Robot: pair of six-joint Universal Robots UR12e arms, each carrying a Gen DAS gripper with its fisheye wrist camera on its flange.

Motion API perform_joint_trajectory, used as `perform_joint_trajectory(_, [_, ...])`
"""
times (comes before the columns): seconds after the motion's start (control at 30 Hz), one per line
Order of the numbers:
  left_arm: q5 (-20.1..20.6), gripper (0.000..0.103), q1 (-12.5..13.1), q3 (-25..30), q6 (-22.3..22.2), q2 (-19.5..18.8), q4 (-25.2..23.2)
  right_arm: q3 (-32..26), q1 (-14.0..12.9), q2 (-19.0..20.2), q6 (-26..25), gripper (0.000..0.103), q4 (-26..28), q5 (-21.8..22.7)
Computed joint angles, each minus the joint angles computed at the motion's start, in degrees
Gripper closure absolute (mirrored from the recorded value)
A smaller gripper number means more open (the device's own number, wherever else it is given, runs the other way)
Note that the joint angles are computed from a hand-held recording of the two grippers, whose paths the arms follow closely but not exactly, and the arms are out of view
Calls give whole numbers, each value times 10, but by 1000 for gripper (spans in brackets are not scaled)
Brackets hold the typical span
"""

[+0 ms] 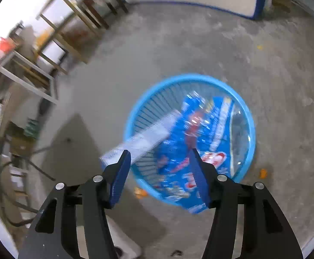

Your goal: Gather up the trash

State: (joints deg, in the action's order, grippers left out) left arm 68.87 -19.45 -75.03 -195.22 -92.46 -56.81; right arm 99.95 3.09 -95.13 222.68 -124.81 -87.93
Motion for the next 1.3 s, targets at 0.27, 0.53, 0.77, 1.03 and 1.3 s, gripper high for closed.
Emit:
perform_joint_trajectory(0.27, [24,6,23,-39,-57,28,22,-91,49,37,-72,34,-75,34])
perform_joint_trajectory(0.53, [109,6,41,-64,-102,48,9,-247,125,132,-212,18,-66,95])
perform_joint_trajectory(0.77, [207,6,50,-69,-125,49,-51,-395,211,229,-284,8,-3,61])
perform_joint_trajectory(1.03, [297,6,47,-74,-96,47,-78,-580,247,349,-336,8,127,104])
perform_joint_trajectory(1.3, [365,5,29,-74,-45,35,-72,-723,240,447,-244,8,249,173])
